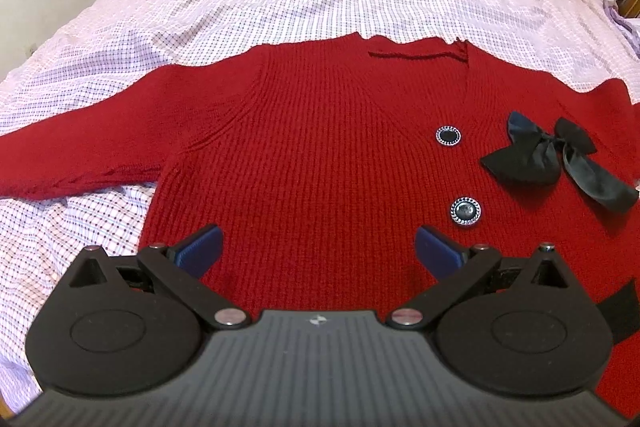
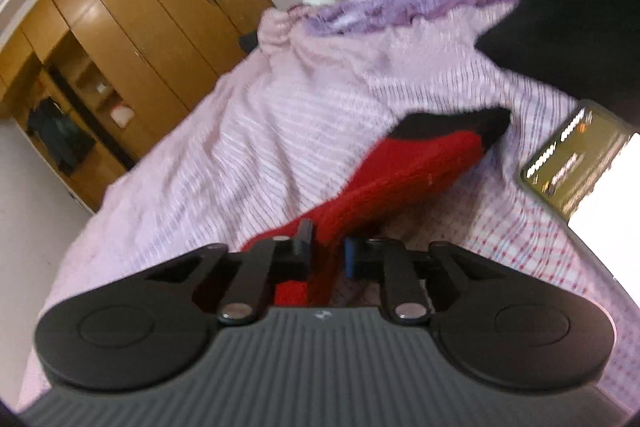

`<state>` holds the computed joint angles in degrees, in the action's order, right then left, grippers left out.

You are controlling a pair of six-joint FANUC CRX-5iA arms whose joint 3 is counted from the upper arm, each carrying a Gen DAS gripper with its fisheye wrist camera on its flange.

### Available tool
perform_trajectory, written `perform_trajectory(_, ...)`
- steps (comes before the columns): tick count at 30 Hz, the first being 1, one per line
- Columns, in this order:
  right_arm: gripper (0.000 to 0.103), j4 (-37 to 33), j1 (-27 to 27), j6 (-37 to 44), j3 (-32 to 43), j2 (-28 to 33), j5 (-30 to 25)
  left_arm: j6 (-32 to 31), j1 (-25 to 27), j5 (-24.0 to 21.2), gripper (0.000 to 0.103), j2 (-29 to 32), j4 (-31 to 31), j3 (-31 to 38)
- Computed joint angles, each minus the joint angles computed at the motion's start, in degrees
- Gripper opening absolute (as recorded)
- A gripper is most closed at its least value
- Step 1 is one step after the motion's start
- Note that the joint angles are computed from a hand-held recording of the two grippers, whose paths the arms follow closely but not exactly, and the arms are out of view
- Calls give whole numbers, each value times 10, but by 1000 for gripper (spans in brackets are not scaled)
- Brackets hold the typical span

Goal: Fold small clothes
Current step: 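Grasp the cuff of the red cardigan sleeve with the right gripper, then carry the sleeve across the cardigan body and lay it down with the right gripper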

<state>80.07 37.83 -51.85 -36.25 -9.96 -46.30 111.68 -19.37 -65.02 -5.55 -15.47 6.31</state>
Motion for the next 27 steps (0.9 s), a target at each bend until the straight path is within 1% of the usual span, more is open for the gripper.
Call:
perform_trajectory(5,14,21,32,37,12,-10,-53,2,1,2,103,-3,2,-4)
perform_trajectory(10,14,47,64,59,24,-16,-82,-2,3,1,103,-5,11,-11)
perform_trajectory(17,14,87,84,70,53,-6,-75,-5,6,0,103,-11,11,-15)
perform_trajectory(23,14,120,96,60,97,37,-62,-16,17,4,103,-20,24,-22)
perform_trajectory(27,14,136,99,73,133,73,-38,-19,27,9,103,-28,29,-26)
